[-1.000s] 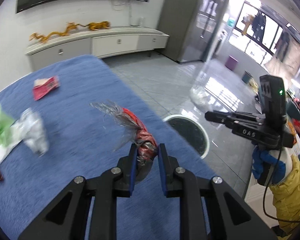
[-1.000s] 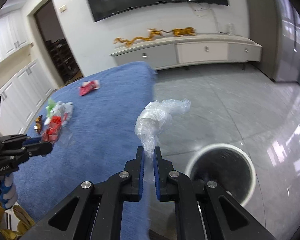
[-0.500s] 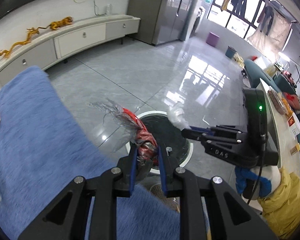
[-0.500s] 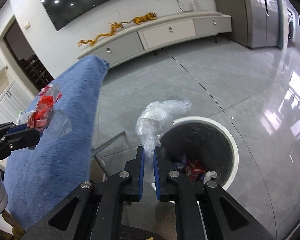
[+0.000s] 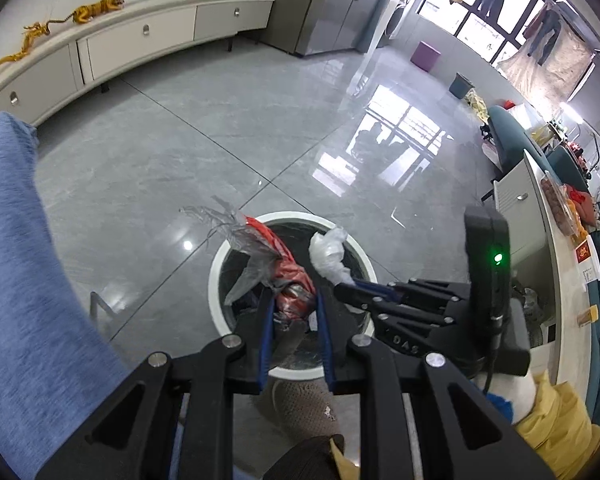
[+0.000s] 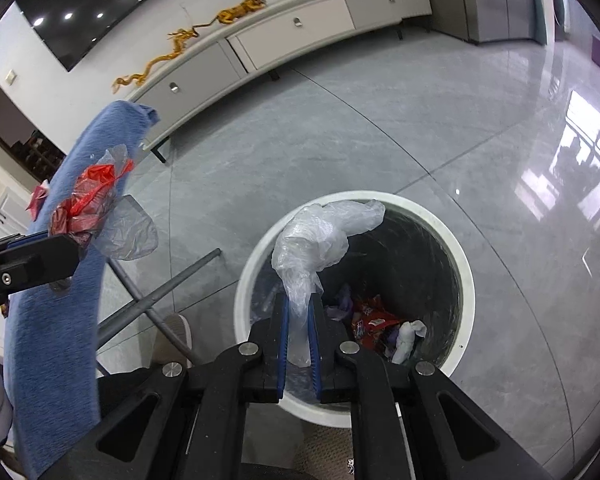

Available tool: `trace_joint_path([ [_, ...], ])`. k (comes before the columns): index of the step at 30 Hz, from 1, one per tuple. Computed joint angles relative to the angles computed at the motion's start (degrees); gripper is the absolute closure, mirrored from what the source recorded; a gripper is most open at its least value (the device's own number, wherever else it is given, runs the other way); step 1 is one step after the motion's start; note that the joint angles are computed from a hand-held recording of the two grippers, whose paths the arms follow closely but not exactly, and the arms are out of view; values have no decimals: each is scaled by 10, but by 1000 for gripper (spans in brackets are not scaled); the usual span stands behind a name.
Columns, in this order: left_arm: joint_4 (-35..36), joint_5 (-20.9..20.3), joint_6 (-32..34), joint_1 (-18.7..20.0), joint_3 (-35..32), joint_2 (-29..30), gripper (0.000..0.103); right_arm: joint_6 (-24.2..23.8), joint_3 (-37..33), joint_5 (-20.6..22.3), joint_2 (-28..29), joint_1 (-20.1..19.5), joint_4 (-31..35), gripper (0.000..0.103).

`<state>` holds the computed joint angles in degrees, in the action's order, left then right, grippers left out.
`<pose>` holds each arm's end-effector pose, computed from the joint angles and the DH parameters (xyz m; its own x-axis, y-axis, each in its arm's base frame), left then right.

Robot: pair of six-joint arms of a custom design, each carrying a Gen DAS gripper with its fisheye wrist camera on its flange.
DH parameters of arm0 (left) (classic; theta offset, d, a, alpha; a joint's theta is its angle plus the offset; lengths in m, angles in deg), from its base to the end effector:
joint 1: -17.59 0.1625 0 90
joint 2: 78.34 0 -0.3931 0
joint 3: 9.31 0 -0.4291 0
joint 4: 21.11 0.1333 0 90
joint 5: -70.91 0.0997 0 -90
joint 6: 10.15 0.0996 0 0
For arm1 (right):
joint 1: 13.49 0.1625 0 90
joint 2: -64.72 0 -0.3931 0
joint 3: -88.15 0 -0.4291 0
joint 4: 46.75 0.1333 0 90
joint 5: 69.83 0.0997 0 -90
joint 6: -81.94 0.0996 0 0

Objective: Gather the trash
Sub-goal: 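Carry both items over the white bin and open both tools to release, then return both tools over the towel toward the brown chip bag and white bag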

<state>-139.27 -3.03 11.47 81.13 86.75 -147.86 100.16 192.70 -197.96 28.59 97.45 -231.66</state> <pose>-0.1339 -0.6301 0.2462 -0.6389 0.7213 -0.2675 0.7323 0.6767 0.0756 0.2813 -0.5342 -0.0304 -0.8913 0.2386 0.3855 -0.0434 0.8015 -0.5965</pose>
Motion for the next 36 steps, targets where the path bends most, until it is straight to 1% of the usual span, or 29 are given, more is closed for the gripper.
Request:
trace_joint_path([
  [4, 4, -4, -4, 0, -17, 27, 83, 5, 13, 12, -3, -19, -10, 92],
  [8, 9, -12, -8, 0, -24, 37, 83, 17, 18, 25, -3, -34, -11, 91],
  [10, 13, -20, -18, 0, -29, 42, 80, 22, 22, 29, -4, -38, -13, 91],
  [11, 15, -24, -22, 0, -30, 44, 76, 26, 24, 30, -4, -40, -15, 91],
  [12, 21, -30, -25, 2, -35, 47, 66, 30, 25, 29, -5, -40, -14, 85],
  [13, 25, -35, -31, 3, -37, 48, 52, 34, 24, 26, -4, -39, -14, 80],
  [14, 25, -39, -36, 2, -36, 47, 46, 37, 26, 22, -5, -38, -16, 69],
  [15, 24, -46, -38, 3, -36, 45, 44, 39, 28, 19, -6, -37, -18, 65],
  [17, 29, -57, -39, 2, -35, 41, 44, 44, 29, 13, -7, -33, -19, 64],
  [23, 21, -65, -31, -4, -22, 13, 44, 59, 36, -8, -15, -15, -14, 64],
  [29, -9, -48, -17, -17, 6, -39, 44, 68, 35, -34, -22, 13, -9, 64],
  [36, -25, -33, -16, -11, 37, -114, 44, 74, 22, -63, -26, 52, -1, 64],
])
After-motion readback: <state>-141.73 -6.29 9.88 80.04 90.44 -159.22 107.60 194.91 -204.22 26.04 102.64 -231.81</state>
